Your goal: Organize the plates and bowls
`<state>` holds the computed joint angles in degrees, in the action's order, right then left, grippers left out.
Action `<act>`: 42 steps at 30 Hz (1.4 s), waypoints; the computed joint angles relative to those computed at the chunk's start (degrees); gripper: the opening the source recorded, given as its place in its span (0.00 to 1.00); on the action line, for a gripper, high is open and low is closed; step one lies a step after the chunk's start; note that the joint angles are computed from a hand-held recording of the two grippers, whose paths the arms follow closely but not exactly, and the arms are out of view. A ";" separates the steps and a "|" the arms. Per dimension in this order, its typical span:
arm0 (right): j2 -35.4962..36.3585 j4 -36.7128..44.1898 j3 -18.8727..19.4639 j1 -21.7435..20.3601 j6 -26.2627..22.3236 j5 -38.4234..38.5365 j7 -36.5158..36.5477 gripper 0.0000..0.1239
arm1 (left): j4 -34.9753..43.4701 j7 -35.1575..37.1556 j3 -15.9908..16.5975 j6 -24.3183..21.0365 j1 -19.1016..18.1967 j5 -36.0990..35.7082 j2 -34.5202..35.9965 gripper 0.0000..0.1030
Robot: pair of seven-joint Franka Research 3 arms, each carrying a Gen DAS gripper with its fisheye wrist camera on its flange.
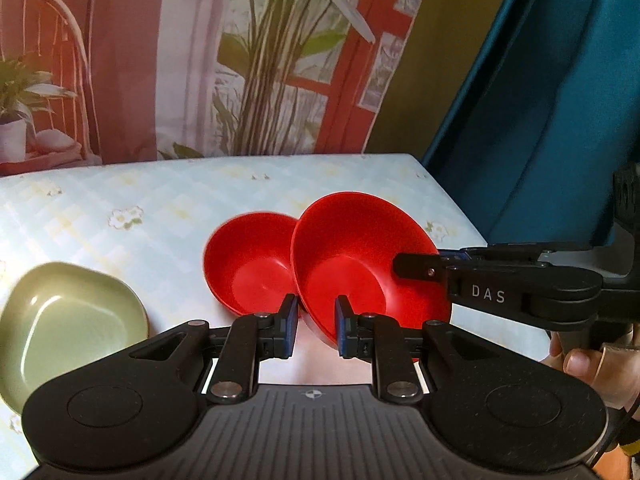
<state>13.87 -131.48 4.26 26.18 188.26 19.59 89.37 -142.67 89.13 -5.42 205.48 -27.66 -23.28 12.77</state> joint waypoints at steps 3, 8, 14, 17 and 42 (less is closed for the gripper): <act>0.92 1.75 0.51 -0.32 -0.27 -0.16 -0.10 0.06 | 0.23 -0.51 0.21 0.10 0.74 0.06 -0.18 0.20; 3.34 5.16 0.98 -0.33 -0.69 -0.43 -0.17 0.06 | 1.32 0.26 1.30 -0.94 0.70 -1.49 0.12 0.20; 6.81 9.31 -0.10 0.90 -1.40 -0.40 0.37 0.06 | 2.50 -4.10 0.92 -2.05 4.18 3.67 1.08 0.20; 8.65 11.26 0.24 0.61 -1.62 -0.51 0.40 0.06 | 3.64 -4.82 2.45 -3.29 3.54 3.93 2.10 0.20; 15.74 17.61 -1.44 1.91 -2.71 -1.30 1.15 0.08 | 8.09 -6.94 14.26 -8.34 -6.64 4.66 6.89 0.20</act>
<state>29.62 -113.87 2.82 28.09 185.55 18.29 90.52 -134.59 82.18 8.84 197.14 -34.30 -18.62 19.66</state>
